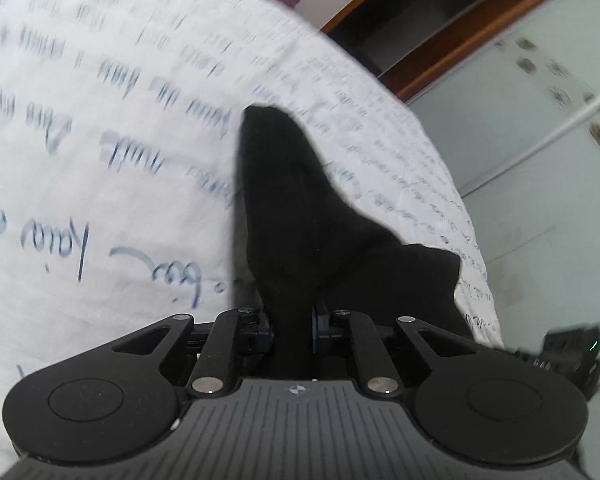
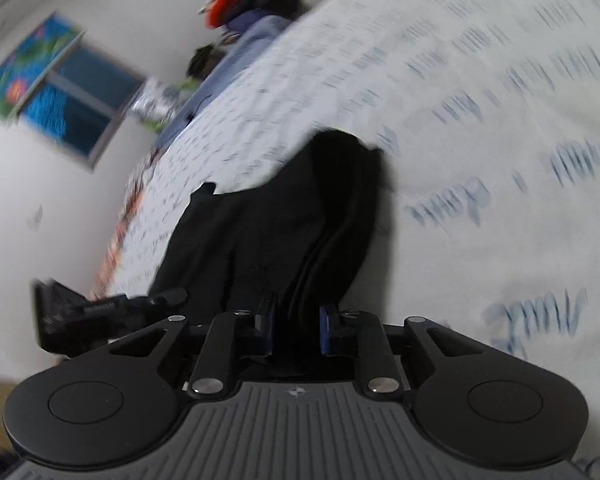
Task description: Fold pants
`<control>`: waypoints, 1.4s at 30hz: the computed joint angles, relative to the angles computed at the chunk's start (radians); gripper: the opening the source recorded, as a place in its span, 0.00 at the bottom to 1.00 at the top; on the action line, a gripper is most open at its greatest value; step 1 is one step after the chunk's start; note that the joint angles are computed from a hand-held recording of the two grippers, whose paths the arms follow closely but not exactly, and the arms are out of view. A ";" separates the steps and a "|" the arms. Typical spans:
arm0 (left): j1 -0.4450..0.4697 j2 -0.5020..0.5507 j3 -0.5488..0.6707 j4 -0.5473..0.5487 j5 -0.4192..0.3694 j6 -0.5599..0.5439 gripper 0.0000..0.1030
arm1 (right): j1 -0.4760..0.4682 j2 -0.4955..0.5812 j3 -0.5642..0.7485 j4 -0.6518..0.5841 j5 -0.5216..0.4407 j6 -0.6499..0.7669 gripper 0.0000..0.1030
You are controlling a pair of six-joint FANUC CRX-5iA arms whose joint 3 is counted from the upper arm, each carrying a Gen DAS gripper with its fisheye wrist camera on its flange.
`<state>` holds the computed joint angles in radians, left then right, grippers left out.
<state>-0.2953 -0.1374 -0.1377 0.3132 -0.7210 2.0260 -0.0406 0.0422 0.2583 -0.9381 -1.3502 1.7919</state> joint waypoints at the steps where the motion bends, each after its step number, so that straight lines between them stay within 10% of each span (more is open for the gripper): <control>1: -0.008 -0.014 0.003 -0.020 0.007 0.010 0.14 | 0.008 -0.003 0.017 0.004 0.000 0.025 0.19; 6: -0.039 -0.064 0.018 -0.196 -0.017 0.130 0.15 | 0.013 0.030 0.089 -0.016 -0.066 0.070 0.18; 13: 0.006 -0.084 -0.114 -0.037 0.049 0.090 0.38 | -0.086 0.076 -0.013 -0.162 -0.091 -0.061 0.32; 21: -0.192 -0.066 0.206 -0.654 -0.163 0.485 0.36 | 0.020 -0.161 -0.147 0.072 0.289 -0.073 0.43; 25: -0.252 0.071 0.371 -0.742 -0.235 0.458 0.48 | 0.141 -0.149 -0.108 0.074 0.319 -0.052 0.80; 30: -0.283 0.235 0.497 -0.801 -0.339 0.378 0.50 | 0.268 -0.064 -0.069 0.186 0.400 -0.182 0.80; 37: -0.265 0.238 0.421 -0.797 -0.285 0.384 0.54 | 0.157 -0.014 -0.090 0.026 0.349 -0.096 0.53; 42: -0.295 0.220 0.450 -0.825 -0.344 0.415 0.53 | 0.162 -0.071 -0.136 0.049 0.387 -0.123 0.55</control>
<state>-0.5904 0.0830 0.3121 -0.5123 -1.0654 2.4408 0.1213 -0.0293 0.1221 -0.8895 -0.9631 1.6691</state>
